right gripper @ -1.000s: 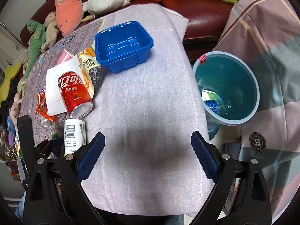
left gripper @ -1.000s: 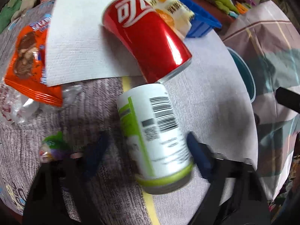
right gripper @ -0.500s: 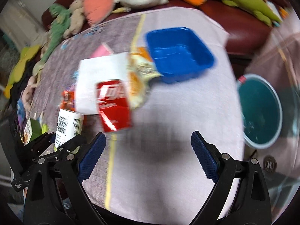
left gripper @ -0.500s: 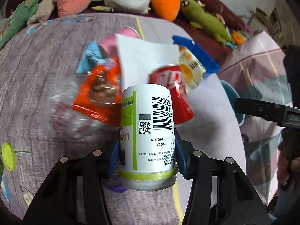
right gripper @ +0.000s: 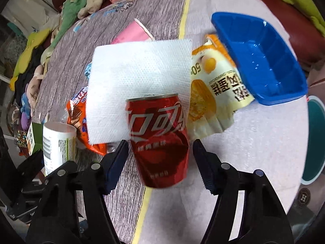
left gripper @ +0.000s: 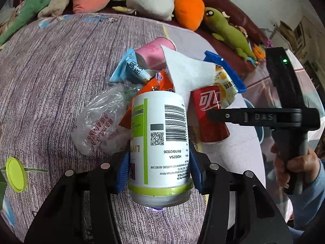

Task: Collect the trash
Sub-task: 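Carry both cans over the teal bin and open both grippers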

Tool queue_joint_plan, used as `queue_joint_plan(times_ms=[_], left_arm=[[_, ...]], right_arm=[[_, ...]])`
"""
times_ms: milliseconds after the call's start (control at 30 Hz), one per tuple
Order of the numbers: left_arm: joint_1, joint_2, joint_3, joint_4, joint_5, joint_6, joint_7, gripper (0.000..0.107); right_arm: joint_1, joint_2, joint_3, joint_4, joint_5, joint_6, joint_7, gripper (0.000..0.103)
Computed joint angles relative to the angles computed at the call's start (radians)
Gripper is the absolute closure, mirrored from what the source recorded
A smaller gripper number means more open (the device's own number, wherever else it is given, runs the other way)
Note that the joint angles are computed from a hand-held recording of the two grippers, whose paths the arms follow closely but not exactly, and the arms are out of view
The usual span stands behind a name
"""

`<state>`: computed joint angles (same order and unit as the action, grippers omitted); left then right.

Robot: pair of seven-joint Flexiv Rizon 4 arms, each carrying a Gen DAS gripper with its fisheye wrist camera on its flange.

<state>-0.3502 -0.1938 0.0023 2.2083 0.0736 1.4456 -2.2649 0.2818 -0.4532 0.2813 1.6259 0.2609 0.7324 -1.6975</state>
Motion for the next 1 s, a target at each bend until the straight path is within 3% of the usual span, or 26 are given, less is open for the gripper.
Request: queue_joint_plan(times_ms=[133,200,533,800,1000], left_arm=[[-0.002,-0.006,-0.005,-0.005,-0.005,0.002,0.007,0.055],[-0.012,-0.006,0.004,-0.016,0.008,-0.007,-0.005,0.055],[-0.036,-0.02,-0.014,-0.134,0.078,-0.083,-0.009,0.055],[-0.072,-0.132,-0.051,-0.329,0.061,-0.188,0.091,0.055],[-0.115,-0.262,-0.071,-0.545,0.032,-0.309,0.199,0.055]], right_arm=[[-0.016,-0.027,0.012,-0.019,0.042,-0.017,-0.005,0.039],[-0.013,-0.025,0.012,-0.009,0.038,-0.02,-0.017,0.044],[-0.087,0.101,0.004,0.06,0.15,0.033,-0.097,0.044],[-0.168,0.159,-0.054,0.085,0.219,0.06,-0.136,0.044],[-0.244,0.175,-0.094,0.083,0.275,0.087,-0.166,0.044]])
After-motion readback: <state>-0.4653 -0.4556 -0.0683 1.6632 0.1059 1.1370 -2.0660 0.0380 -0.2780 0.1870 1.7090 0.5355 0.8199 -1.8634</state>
